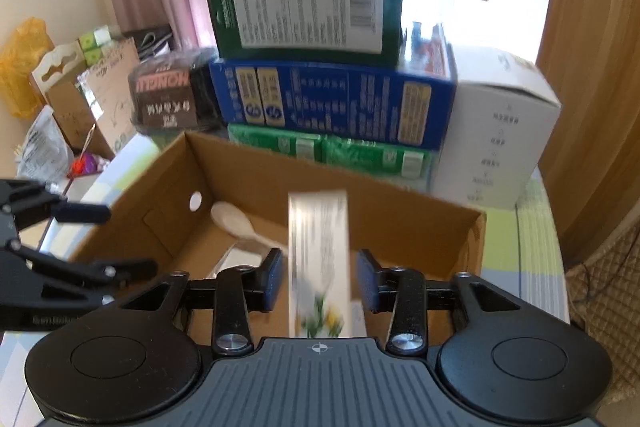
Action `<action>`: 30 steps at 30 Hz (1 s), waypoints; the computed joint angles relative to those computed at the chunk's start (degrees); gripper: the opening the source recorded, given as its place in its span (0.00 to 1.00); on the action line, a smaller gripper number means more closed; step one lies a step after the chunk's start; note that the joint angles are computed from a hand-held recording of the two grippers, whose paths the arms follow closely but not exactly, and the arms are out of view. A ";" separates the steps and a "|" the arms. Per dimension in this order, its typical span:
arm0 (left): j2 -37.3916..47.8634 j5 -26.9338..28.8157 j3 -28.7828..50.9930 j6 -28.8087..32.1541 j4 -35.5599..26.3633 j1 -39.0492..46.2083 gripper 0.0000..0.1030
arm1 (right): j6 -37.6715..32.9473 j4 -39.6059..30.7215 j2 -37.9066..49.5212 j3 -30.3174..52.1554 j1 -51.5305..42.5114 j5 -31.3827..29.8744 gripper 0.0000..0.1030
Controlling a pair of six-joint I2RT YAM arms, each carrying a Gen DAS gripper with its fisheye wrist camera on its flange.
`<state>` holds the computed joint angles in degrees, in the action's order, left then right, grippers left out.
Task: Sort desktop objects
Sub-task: 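Open the left gripper releasing the case while the right releases the cream box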
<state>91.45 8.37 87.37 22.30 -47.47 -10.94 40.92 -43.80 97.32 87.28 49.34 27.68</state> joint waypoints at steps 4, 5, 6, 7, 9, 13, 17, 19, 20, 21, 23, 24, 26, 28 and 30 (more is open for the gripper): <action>-1.18 0.29 -0.87 0.46 -0.64 0.37 0.63 | -0.81 -0.99 -0.52 0.32 1.02 2.15 0.72; -1.60 0.28 -1.18 0.54 -0.71 0.45 0.63 | -1.00 -1.98 -0.42 0.76 1.32 2.62 0.72; -1.95 0.27 -1.32 0.60 -0.90 0.54 0.63 | -0.90 -2.59 -0.51 0.92 1.59 2.94 0.72; -2.32 0.32 -1.45 0.58 -1.07 0.67 0.64 | -0.60 -2.99 -0.85 0.81 1.79 3.00 0.72; -3.31 0.46 -1.78 0.59 -1.63 0.99 0.66 | 0.01 -4.05 -1.51 0.77 2.29 3.02 0.72; -6.08 0.92 -2.52 0.79 -2.87 1.75 0.73 | 0.91 -7.26 -2.51 1.36 4.41 4.12 0.72; -9.76 1.53 -3.81 0.65 -4.44 2.69 0.82 | 4.22 -11.15 -3.80 1.93 7.50 5.59 0.74; -11.78 1.63 -4.54 0.81 -5.56 3.16 0.83 | 6.24 -13.66 -4.20 2.57 9.36 6.49 0.77; -12.74 1.74 -4.74 0.94 -6.41 3.45 0.85 | 7.36 -14.98 -4.33 2.98 10.44 7.17 0.80; -13.83 1.98 -5.06 0.94 -7.14 3.87 0.86 | 8.43 -16.21 -4.52 3.35 11.55 7.84 0.82; -16.25 2.84 -5.93 0.89 -8.36 4.89 0.90 | 10.21 -18.46 -4.82 4.13 13.87 9.12 0.88; -17.48 3.31 -6.31 0.88 -9.05 5.49 0.90 | 11.26 -19.77 -4.92 4.65 15.14 9.82 0.90; -19.63 4.16 -6.68 1.34 -10.75 6.75 0.93 | 13.91 -22.50 -4.93 5.92 17.70 11.13 0.93; -22.06 5.41 -7.27 2.05 -12.29 8.36 0.95 | 16.49 -25.00 -4.82 7.21 20.08 12.04 0.95; -24.32 6.07 -7.57 2.90 -14.09 9.79 0.98 | 19.71 -28.00 -4.29 8.79 22.77 13.26 0.98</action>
<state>67.14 14.44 79.80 25.19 -61.56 -1.15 60.63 -71.80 93.03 96.07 72.11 40.94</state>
